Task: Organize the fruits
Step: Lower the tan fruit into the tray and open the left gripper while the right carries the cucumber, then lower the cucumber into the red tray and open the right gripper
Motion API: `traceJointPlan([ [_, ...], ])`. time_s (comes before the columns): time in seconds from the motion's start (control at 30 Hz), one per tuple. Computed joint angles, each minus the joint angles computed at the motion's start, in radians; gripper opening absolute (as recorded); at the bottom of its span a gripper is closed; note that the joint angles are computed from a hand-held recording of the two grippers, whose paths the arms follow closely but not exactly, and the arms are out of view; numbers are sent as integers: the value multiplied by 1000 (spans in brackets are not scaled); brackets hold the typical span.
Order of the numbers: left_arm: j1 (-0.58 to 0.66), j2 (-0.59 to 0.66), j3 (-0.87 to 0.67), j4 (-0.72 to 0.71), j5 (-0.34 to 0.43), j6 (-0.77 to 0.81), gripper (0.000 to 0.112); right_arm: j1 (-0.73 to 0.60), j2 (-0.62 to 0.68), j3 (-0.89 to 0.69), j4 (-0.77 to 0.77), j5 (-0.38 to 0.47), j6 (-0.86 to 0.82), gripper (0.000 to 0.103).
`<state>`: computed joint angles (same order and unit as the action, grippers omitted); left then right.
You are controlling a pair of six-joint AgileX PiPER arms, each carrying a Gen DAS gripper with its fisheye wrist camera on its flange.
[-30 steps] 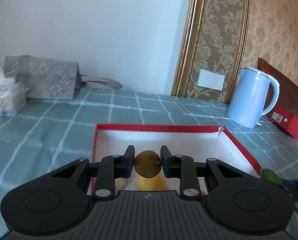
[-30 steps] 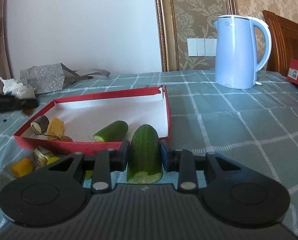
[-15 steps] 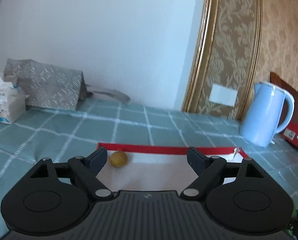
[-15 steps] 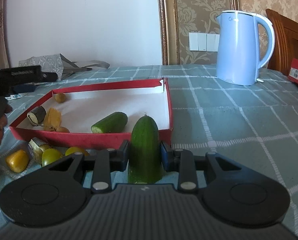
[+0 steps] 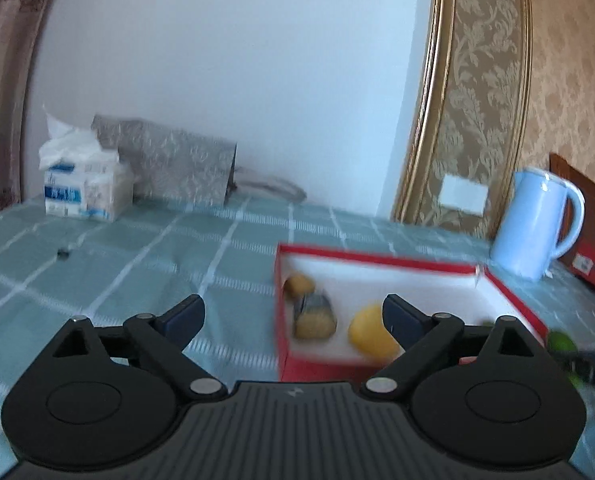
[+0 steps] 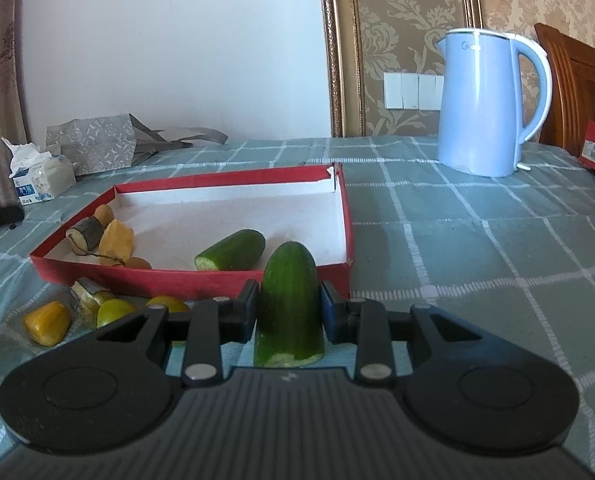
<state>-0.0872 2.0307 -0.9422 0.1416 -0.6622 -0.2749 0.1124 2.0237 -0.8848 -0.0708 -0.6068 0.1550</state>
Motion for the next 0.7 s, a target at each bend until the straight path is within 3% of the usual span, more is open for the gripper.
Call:
traceJointPlan([
  [0.17, 12, -11, 41, 19, 6, 13, 96, 30, -14, 17, 49, -25, -69, 30],
  [0.27, 35, -10, 31, 125, 22, -88, 96, 59, -20, 5, 105, -20, -137, 30],
  [0.47, 25, -4, 11, 117, 74, -69, 96, 142, -16, -79, 284, -18, -392, 30],
  [0.6, 29, -1, 2, 168, 85, -100, 96, 176, 42, -256, 370, 102, -539, 30],
  [0.7, 25, 0, -1, 165, 96, -90, 96, 183, 130, -438, 417, 268, -609, 30],
])
